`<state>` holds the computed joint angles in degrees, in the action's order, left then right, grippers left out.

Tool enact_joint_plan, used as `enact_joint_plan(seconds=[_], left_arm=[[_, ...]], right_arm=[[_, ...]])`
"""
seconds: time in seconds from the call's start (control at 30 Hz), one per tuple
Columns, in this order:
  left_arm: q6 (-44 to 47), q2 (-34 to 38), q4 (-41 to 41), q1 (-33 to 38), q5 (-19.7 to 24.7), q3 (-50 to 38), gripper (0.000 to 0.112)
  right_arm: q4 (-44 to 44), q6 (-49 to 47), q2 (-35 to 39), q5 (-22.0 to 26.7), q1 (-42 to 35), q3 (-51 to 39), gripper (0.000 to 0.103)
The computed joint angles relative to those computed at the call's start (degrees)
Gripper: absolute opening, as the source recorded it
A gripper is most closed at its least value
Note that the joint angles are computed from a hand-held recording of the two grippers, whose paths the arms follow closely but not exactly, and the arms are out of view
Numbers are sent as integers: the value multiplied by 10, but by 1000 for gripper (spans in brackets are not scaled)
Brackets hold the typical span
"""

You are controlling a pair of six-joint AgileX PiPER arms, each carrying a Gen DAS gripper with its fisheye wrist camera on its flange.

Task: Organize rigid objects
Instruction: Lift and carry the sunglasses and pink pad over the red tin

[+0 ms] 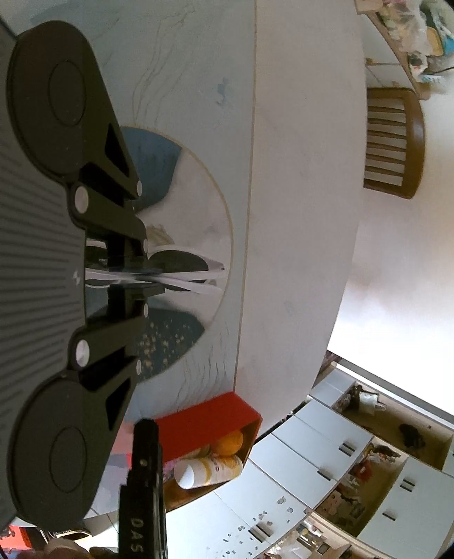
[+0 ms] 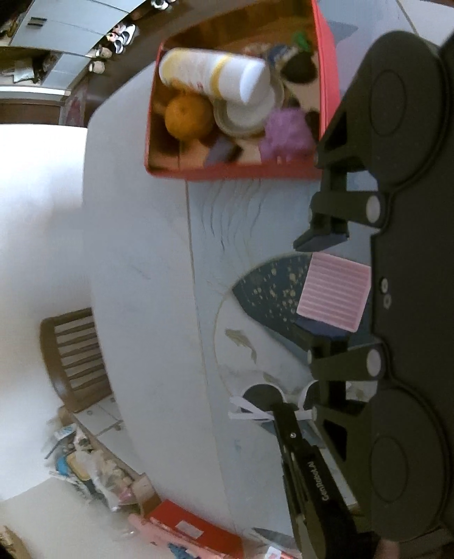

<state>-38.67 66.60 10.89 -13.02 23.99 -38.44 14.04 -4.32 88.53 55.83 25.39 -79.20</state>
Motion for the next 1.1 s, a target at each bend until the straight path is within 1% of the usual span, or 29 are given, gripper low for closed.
enact_joint_plan(seconds=[0.07, 0.17, 0.27, 0.43, 0.6, 0.8, 1.03, 1.1], left_arm=[[-76, -6, 59, -36, 16, -8, 5], [-150, -2, 117, -75, 36, -28, 5], [-208, 11, 162, -113, 55, -56, 5], [-256, 42, 198, -164, 81, -114, 5], [-254, 93, 193, -196, 90, -185, 5], [-217, 173, 164, -224, 105, -298, 5], [-181, 292, 148, -249, 145, -444, 5], [-176, 322, 148, -253, 156, -474, 5]], right_arm=[[9, -20, -14, 5, -22, 0, 42], [25, -53, -25, 10, -60, -2, 42], [41, -88, -30, 20, -104, -10, 42], [65, -142, -20, 30, -172, -31, 42], [97, -201, 0, 32, -232, -47, 42], [130, -272, 32, 33, -286, -65, 42], [161, -360, 62, 43, -327, -76, 42], [169, -386, 71, 52, -334, -83, 42]])
